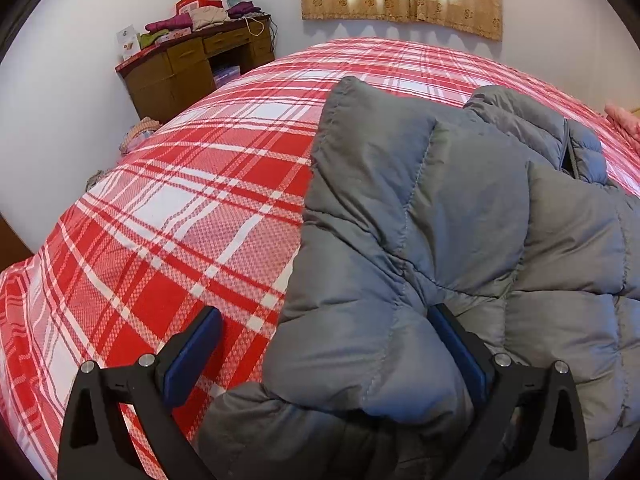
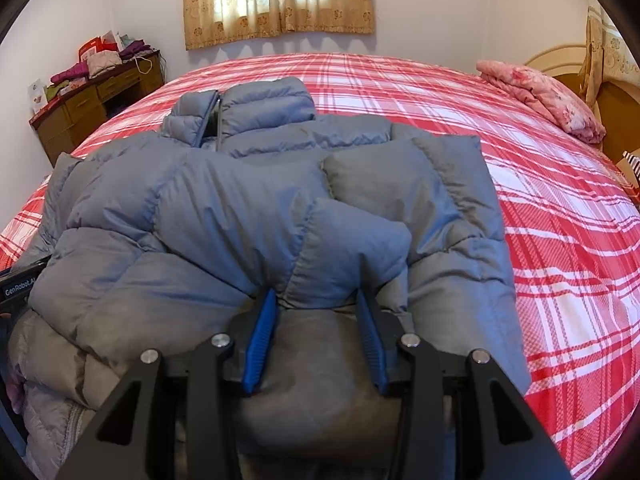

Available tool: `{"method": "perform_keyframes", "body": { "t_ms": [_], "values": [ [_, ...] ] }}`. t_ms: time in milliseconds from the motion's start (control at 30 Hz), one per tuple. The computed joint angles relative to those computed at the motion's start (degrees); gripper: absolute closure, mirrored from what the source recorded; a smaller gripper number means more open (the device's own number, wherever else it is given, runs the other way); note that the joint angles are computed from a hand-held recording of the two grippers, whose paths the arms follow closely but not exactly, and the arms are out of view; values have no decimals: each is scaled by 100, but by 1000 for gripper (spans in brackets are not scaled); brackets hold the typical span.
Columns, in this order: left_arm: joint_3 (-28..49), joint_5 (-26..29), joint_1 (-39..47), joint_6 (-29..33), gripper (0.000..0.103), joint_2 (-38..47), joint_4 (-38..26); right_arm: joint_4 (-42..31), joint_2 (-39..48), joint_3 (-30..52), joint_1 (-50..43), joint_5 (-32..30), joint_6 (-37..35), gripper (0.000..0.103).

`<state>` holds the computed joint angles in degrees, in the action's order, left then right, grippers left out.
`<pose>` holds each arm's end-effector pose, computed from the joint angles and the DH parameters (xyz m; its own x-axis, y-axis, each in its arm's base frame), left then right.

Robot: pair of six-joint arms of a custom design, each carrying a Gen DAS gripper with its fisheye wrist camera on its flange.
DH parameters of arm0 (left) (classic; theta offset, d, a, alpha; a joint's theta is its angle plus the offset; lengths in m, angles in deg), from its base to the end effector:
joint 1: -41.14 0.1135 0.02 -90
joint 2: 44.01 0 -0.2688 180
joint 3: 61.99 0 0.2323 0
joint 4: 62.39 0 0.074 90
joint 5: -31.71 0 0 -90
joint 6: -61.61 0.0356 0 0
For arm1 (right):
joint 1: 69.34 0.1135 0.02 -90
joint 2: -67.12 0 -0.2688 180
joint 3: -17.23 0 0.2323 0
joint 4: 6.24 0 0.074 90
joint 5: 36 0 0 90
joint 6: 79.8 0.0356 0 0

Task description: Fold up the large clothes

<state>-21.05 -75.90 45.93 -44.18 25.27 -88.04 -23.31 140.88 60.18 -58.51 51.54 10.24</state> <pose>0.1912 0.0268 0.1673 -0.7058 -0.3194 -0.6323 -0.4665 0.8813 0.0755 0.2137 0.0424 0.1713 -0.7287 -0.1387 -0.6707 -0.2155 0.9760 0.0323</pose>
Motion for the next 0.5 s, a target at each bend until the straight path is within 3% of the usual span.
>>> {"method": "perform_keyframes", "body": {
  "t_ms": [367, 500],
  "values": [
    [-69, -74, -22, -90, 1, -84, 10, 135, 91, -43, 64, 105, -36, 58],
    [103, 259, 235, 24, 1, -159, -267, 11, 90, 32, 27, 51, -95, 58]
  ]
}}
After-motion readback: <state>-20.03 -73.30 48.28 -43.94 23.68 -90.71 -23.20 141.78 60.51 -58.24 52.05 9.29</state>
